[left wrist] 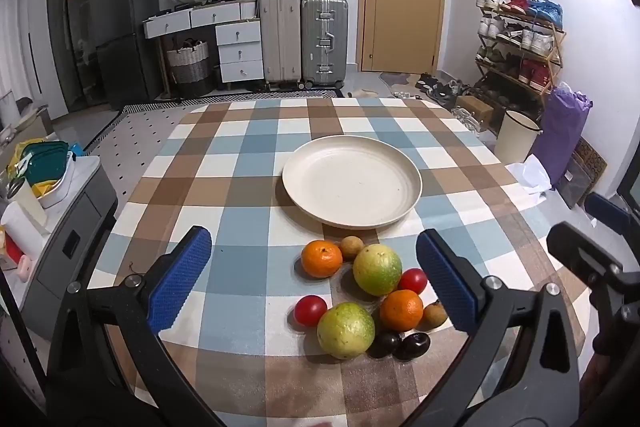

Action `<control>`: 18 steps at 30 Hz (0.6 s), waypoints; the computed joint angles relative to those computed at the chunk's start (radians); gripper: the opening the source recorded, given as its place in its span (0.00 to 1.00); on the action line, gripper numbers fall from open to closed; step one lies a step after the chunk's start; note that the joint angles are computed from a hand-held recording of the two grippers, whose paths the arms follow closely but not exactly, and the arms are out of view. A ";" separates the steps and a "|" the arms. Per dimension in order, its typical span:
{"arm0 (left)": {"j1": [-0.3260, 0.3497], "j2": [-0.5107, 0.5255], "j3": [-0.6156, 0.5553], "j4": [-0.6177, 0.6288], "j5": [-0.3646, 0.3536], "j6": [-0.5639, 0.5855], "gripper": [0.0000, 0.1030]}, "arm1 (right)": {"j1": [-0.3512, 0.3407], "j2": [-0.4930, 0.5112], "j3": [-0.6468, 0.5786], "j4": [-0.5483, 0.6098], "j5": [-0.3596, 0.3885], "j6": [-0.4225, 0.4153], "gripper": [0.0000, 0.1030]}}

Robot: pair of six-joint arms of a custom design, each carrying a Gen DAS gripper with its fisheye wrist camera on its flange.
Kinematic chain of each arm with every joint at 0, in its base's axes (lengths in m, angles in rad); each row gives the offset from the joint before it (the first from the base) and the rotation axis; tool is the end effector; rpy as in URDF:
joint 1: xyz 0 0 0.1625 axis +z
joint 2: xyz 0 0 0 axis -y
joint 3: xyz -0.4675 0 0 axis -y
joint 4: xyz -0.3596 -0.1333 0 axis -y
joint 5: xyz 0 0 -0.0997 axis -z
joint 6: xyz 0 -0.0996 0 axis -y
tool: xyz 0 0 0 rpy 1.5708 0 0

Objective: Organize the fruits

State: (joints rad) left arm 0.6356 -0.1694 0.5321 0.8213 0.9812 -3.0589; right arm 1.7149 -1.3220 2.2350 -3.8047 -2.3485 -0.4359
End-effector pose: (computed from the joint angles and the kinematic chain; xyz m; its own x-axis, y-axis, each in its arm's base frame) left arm -0.4802 -0.5887 -0.0005 -0.5984 0.5879 -0.5443 0.7974 0.5030 -0.3334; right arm 0.1243 -0.4148 0.4101 -0.7127 0.4138 0.5664 -0.3711 0.4627 -0.8051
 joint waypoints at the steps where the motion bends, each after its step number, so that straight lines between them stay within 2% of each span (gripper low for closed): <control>1: 0.003 -0.007 0.013 -0.016 0.000 0.006 0.99 | 0.007 0.006 -0.007 0.006 -0.029 -0.018 1.00; 2: -0.009 -0.025 0.067 -0.062 -0.019 0.021 0.99 | 0.006 0.006 -0.007 0.006 -0.027 -0.016 1.00; 5: -0.013 -0.038 0.101 -0.094 -0.015 0.020 0.99 | 0.002 0.004 -0.010 0.019 -0.021 -0.001 1.00; 6: -0.014 -0.045 0.118 -0.108 -0.018 0.021 0.99 | 0.006 0.010 -0.005 -0.015 -0.021 -0.030 1.00; 8: -0.015 -0.056 0.132 -0.114 -0.014 0.021 0.99 | 0.007 0.012 -0.008 -0.017 -0.025 -0.037 1.00; 10: -0.012 -0.044 0.097 -0.083 -0.010 0.016 0.99 | 0.015 0.010 -0.017 -0.007 -0.029 -0.032 1.00; 18: -0.012 -0.043 0.094 -0.065 0.001 0.004 0.99 | 0.021 0.011 -0.016 0.000 -0.031 -0.025 1.00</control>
